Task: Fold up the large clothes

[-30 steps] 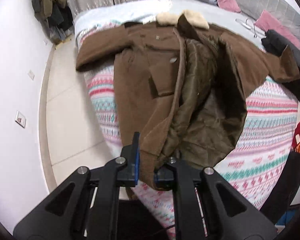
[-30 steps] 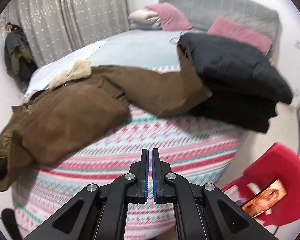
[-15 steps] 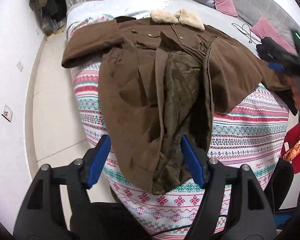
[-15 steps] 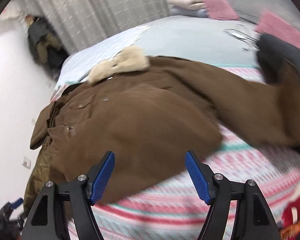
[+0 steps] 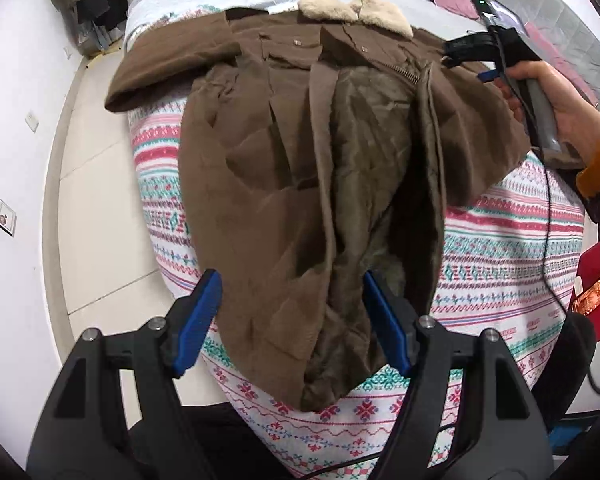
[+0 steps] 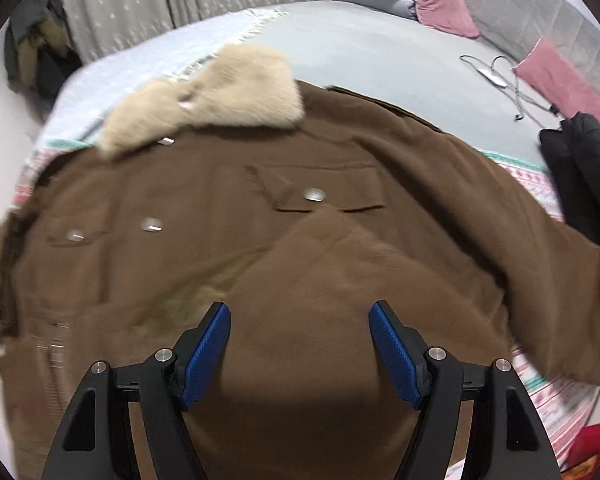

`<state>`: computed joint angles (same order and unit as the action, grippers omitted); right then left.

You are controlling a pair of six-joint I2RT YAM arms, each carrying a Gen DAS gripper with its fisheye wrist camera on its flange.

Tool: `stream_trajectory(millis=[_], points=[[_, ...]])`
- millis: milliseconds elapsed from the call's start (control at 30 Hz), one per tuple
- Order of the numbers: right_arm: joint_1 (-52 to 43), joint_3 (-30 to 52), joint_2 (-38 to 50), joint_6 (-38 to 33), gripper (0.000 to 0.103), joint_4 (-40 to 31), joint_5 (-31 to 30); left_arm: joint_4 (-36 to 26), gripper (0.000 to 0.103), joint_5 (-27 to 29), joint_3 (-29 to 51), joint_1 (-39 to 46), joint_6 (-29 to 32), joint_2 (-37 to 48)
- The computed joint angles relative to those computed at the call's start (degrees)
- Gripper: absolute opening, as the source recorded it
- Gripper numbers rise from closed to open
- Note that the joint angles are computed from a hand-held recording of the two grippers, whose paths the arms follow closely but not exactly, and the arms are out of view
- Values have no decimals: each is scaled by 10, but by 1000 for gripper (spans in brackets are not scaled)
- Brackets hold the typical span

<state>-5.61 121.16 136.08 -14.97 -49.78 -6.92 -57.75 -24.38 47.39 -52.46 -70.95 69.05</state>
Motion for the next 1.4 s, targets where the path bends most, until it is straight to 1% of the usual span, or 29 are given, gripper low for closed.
stream_trajectory(millis=[33, 67, 100, 133, 167, 200, 233, 267, 300, 333, 467, 533, 600, 700, 767, 833, 867, 900, 933, 967, 1000, 1033, 1067, 1100, 1133, 1200, 1233, 1300, 1400], points=[[-8, -5, 2, -5, 71, 8, 0, 9, 73, 7, -6, 4, 5, 3], [-18, -10, 3, -14, 67, 11, -10, 19, 73, 12, -12, 11, 14, 6], [-29, -17, 0, -29, 49, 9, -21, 25, 72, 17, -15, 13, 21, 10], [-38, -22, -4, -44, 30, 4, -27, 30, 71, 19, -17, 14, 25, 14], [-47, -31, -12, -59, 20, 0, -35, 34, 62, 20, -18, 13, 29, 18], [-56, -52, -25, -73, 8, 7, -33, 35, 41, 21, -18, 11, 31, 22], [-66, -91, -51, -91, 7, 35, -25, 27, 29, 18, -14, 9, 29, 29], [-78, -127, -77, -107, 7, 56, -28, 17, 12, 12, -14, 5, 22, 29], [-99, -155, -99, -125, 6, 68, -40, 12, 12, 6, -17, 0, 15, 17], [-112, -161, -107, -134, 5, 66, -53, 8, 11, 0, -20, -6, 9, -2], [-208, -217, -171, -206, 5, 59, -129, -95, 10, -62, 18, -66, -53, -49], [-255, -229, -192, -243, 5, 39, -162, -157, 10, -86, 44, -100, -92, -58], [-305, -234, -207, -291, 5, 10, -192, -196, 10, -90, 55, -124, -117, -58], [-381, -228, -204, -382, 5, -61, -223, -211, 10, -64, 38, -145, -135, -67], [-428, -195, -167, -450, 6, -145, -219, -206, 11, -36, 16, -150, -133, -62], [-453, -190, -142, -490, 7, -183, -191, -201, 12, 3, -6, -154, -115, -41], [-467, -202, -137, -506, 7, -177, -164, -199, 13, 14, -11, -156, -109, -37], [-479, -218, -139, -512, 12, -157, -135, -193, 15, 30, -17, -160, -99, -40], [-490, -229, -141, -514, 13, -140, -118, -190, 17, 42, -21, -174, -94, -44], [-506, -228, -136, -517, 13, -131, -108, -194, 24, 43, -16, -186, -91, -45], [-520, -206, -123, -519, 15, -147, -113, -201, 38, 41, -11, -201, -97, -49], [-536, -167, -103, -517, 20, -180, -124, -209, 47, 38, -4, -210, -102, -53], [-549, -132, -85, -514, 23, -209, -136, -224, 64, 26, 6, -229, -123, -64], [-558, -106, -75, -509, 35, -231, -147, -237, 72, 11, 14, -246, -143, -75], [-563, -96, -72, -506, 51, -240, -156, -248, 73, -7, 23, -262, -163, -90], [-566, -100, -83, -506, 61, -252, -180, -246, 75, -30, 31, -264, -171, -122], [-560, -109, -92, -514, 63, -261, -192, -236, 76, -37, 31, -254, -164, -138], [-539, -144, -115, -525, 65, -261, -208, -211, 80, -37, 24, -210, -127, -151], [-514, -188, -133, -534, 66, -243, -219, -161, 80, -7, -12, -121, -59, -173]])
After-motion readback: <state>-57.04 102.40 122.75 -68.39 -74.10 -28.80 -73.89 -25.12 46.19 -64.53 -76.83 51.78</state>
